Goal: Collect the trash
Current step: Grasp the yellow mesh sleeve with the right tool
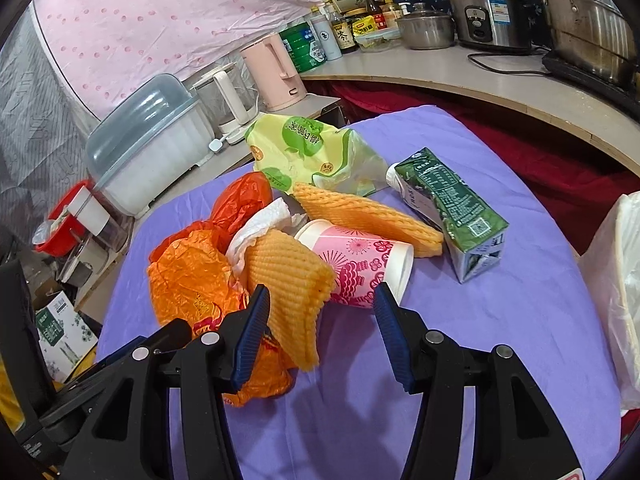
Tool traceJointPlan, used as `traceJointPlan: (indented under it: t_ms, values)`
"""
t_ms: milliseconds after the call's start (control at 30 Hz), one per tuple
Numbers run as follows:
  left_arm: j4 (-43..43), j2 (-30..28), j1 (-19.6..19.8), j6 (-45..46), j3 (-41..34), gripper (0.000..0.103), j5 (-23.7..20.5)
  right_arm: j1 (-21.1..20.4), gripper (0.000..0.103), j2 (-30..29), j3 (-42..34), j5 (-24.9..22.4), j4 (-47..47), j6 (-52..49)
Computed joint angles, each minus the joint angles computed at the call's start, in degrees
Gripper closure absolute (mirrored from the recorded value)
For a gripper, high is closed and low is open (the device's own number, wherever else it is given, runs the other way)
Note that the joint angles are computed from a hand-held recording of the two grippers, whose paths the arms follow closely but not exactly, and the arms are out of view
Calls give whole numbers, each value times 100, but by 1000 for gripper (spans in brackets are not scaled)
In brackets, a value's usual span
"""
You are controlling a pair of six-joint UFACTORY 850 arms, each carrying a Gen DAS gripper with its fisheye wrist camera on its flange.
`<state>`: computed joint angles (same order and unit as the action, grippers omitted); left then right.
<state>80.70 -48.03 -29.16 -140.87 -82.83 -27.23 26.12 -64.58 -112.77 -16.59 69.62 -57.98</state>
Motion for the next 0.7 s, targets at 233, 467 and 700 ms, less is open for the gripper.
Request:
traceJointPlan:
  t_ms: [233,467,700]
  values:
    - [278,-168,88,-69,-208,38,428,-4,80,-140,-179,-241,-95,27]
    - [452,-102,-23,-49,-219,86,517,-57,91,229,450,-272,976,-1151]
    - [1012,211,-281,-620,46,97,394,-146,92,806,1305,-345,2423,-2671]
